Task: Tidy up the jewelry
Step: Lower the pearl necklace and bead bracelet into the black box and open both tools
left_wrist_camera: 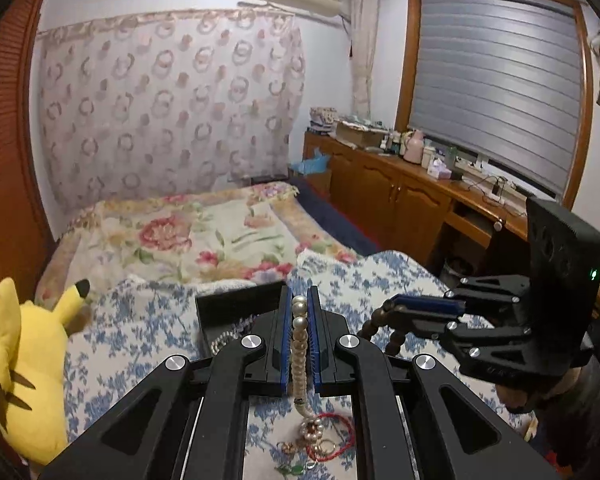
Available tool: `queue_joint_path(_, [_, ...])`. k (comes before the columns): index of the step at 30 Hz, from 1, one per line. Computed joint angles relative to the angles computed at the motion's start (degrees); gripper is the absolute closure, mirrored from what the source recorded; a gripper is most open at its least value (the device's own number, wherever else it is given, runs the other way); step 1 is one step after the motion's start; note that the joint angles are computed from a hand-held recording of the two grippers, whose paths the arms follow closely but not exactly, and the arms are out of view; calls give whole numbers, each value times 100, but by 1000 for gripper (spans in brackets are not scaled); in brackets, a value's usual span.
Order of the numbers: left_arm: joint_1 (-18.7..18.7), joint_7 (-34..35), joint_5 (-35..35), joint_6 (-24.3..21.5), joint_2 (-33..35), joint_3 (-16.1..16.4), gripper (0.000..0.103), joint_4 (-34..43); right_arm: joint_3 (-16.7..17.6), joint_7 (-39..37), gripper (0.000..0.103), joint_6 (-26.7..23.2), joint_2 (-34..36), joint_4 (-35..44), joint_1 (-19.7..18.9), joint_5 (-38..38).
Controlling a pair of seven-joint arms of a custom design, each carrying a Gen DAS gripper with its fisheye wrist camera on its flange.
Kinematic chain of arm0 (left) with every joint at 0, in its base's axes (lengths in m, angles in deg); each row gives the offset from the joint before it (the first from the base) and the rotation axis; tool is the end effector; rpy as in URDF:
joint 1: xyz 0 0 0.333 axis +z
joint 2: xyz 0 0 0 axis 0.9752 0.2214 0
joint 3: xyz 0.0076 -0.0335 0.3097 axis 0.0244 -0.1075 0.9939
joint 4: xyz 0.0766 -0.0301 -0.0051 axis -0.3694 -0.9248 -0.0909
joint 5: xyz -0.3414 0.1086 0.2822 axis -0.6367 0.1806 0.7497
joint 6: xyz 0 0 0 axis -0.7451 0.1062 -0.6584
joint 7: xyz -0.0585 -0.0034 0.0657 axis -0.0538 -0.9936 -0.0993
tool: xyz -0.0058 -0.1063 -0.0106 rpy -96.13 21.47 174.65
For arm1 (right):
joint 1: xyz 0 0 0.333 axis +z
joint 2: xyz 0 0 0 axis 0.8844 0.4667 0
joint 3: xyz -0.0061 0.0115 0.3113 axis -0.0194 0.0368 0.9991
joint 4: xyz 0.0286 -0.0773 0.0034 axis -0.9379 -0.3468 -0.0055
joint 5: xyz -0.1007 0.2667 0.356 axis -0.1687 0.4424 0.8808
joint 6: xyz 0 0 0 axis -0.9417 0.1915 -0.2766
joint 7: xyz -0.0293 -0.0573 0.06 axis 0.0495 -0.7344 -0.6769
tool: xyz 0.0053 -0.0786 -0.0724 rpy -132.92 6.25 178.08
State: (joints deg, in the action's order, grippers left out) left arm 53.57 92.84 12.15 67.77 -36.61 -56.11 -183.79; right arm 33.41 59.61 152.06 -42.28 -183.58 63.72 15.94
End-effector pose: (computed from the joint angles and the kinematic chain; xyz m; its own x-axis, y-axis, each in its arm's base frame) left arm 0.4579 -0.1950 0.5377 -0.8365 -0.5392 0.0978 -0.3445 0.3786 -0.8591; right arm 0.3745 0.2243 0.4950 0.0870 -0.9932 -0.0773 -0.4984 0.0239 -0.8666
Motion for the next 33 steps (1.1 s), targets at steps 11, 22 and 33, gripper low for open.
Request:
queue_joint_path(11, [-2, 35, -147, 221, 391, -97, 96, 620, -20, -249, 88, 262, 279, 338, -316, -72])
queue_joint_path(22, [105, 57, -306, 444, 950, -269, 96, 1372, 12, -590, 88, 508, 739, 720, -640, -11])
queue_joint_path(33, [450, -364, 182, 561, 1744, -570, 96, 1562, 240, -804, 88, 773, 1441, 1059, -1086, 90])
